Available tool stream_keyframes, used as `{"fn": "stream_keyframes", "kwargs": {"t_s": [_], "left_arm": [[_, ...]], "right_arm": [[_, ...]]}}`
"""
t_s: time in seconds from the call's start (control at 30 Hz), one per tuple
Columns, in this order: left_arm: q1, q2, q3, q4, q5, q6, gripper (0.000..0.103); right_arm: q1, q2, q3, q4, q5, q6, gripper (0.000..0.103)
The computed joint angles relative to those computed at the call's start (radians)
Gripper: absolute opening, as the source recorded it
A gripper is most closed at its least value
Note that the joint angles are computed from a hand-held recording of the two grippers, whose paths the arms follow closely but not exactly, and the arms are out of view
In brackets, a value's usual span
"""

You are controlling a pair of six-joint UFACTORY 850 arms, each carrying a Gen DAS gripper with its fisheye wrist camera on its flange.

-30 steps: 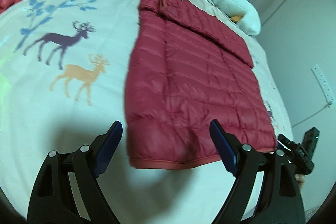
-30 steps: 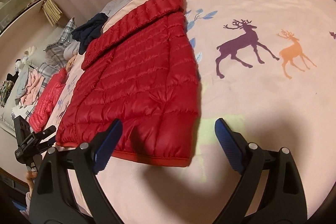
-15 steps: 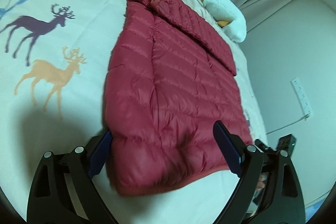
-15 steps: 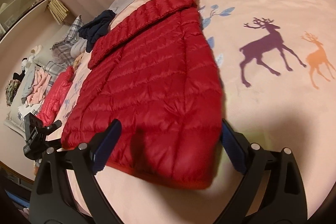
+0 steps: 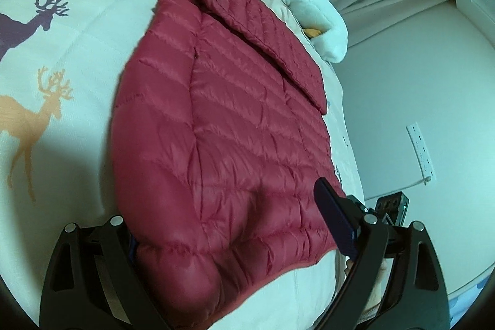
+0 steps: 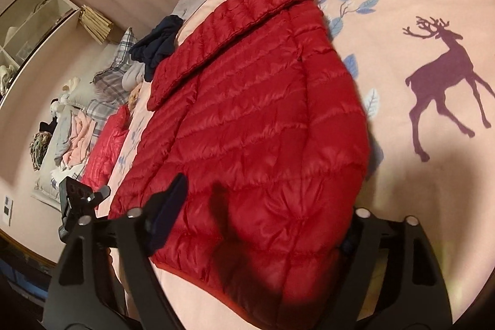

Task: Fold large clothes
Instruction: 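Move both grippers down to the hem of the folded jacket, then close both grippers on the red jacket hem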

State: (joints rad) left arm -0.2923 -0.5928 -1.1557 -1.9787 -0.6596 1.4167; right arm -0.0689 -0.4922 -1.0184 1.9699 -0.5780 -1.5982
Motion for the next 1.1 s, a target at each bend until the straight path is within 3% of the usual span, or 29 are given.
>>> {"fn": "stream_keyframes", "kwargs": {"t_s": [0.07,0.2,0.3,0.43,0.6,0.67,0.83,1.1], "left_arm": [[-0.001,0.009,0.016,-0.01,0.0,0.018,0.091],[-0.006,0.022,0.04,-0.029,-0.01,0.048,0.091],[-0.008,0.03,0.057,-0.032,-0.024,0.072,0.091],[-0.019,0.03,0.045,-0.018,0.019,0.072,0.09],[-0.038,0.021,0.01,0.027,0.11,0.014,0.069],[-0.055,0.025,-0.001,0.043,0.181,0.004,0.054],[-0.08,0.042,-0.001,0.032,0.282,0.016,0.037],[-0.101,0.067,0.005,-0.016,0.382,0.079,0.026]], "right_arm": [[-0.005,0.006,0.015,-0.003,-0.008,-0.002,0.068],[-0.027,0.027,0.061,0.005,-0.059,-0.001,0.063],[-0.03,0.047,0.095,0.025,-0.073,-0.027,0.063],[-0.02,0.052,0.102,0.048,-0.054,-0.06,0.063],[0.011,0.048,0.082,0.076,0.012,-0.096,0.061],[0.026,0.051,0.078,0.087,0.053,-0.119,0.054],[0.063,0.064,0.08,0.155,0.13,-0.229,0.039],[0.077,0.08,0.099,0.277,0.129,-0.343,0.023]]}}
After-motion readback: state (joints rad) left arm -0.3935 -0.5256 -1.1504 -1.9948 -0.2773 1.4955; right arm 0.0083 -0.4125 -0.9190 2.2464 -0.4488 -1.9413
